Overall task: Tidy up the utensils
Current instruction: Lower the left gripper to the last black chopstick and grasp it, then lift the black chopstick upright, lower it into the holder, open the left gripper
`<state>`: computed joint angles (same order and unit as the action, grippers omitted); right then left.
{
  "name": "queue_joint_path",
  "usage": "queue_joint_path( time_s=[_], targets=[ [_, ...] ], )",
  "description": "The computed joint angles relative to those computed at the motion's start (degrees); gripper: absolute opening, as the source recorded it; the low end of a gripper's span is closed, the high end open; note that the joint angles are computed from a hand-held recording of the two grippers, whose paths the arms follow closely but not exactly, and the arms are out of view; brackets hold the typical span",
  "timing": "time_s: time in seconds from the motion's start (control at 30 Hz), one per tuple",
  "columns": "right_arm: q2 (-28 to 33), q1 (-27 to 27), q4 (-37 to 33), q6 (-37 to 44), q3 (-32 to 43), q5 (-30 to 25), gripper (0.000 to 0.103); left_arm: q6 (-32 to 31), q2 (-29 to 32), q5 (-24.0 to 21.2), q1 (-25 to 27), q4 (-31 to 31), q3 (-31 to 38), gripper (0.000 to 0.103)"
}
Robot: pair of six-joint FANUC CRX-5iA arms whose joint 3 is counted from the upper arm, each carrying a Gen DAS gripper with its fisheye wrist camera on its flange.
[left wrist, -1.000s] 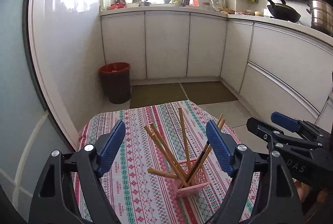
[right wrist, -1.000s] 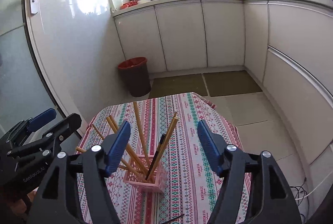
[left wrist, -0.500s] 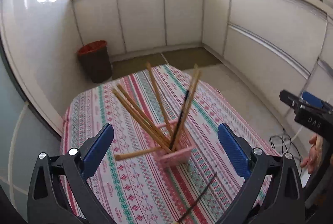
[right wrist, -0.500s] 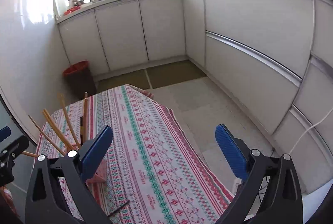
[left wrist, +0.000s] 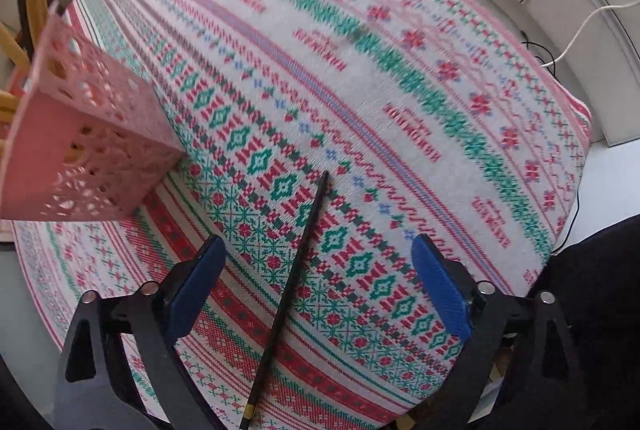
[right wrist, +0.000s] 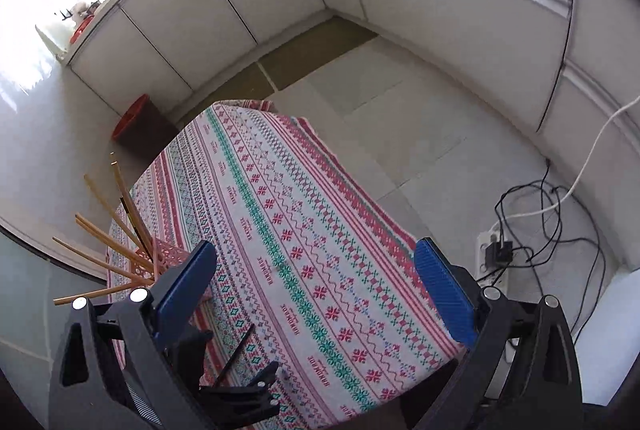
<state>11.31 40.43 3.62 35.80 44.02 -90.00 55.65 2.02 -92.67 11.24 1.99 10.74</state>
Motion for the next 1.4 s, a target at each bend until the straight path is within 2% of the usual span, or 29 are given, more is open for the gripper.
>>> queue_joint_path(
  time_s=[0.07, 0.17, 0.23, 0.27, 0.33, 0.37, 0.6, 0.8, 1.13, 1.4],
  targets=[
    [0.2, -1.3, -3.6, -1.5, 0.4, -0.6, 0.096, -1.1, -0.1, 0.2, 1.5, 1.9, -1.0, 0.087],
    [0.3, -2.7, -8.8, -2.4, 0.8, -0.9, 0.096, -3.0, -0.8, 1.0, 2.3, 2.4, -1.7, 0.071],
    [0.9, -2.4, -9.4, -2.1, 1.5, -1.5, 0.096, -3.5, -0.8, 0.7, 3.2, 2.8, -1.1, 0.048],
    [1.2, -2.0, -9.3, -1.6, 1.8, -1.9, 0.096, -3.8, -0.8, 0.5, 3.7, 3.2, -0.9, 0.041],
    [1.7, -1.3, -9.0, -1.0, 2.2, -2.4, 0.096, -4.4, -0.5, -0.5, 4.3, 4.7, -0.4, 0.017],
    [2.0, -1.4, -9.1, -0.9, 2.6, -2.8, 0.096, -3.9, -0.7, -0.4, 3.3, 3.8, -0.1, 0.009],
    [2.1, -2.5, -12.6, -1.4, 2.9, -3.0, 0.096, -5.9, -7.1, 4.8, 4.6, 4.0, -6.1, 0.004],
    [2.0, -2.3, -12.9, -1.4, 3.3, -2.4, 0.096, -7.9, -13.4, 8.7, 7.7, 8.0, -7.9, 0.003],
    [2.7, -1.3, -12.1, -1.0, 4.1, -3.0, 0.096, -9.2, -16.0, 10.4, 11.3, 14.2, -5.8, 0.003],
    [3.1, -1.1, -12.1, -1.0, 4.5, -3.5, 0.096, -7.3, -15.9, 12.5, 11.3, 16.5, -4.5, 0.003]
  ],
)
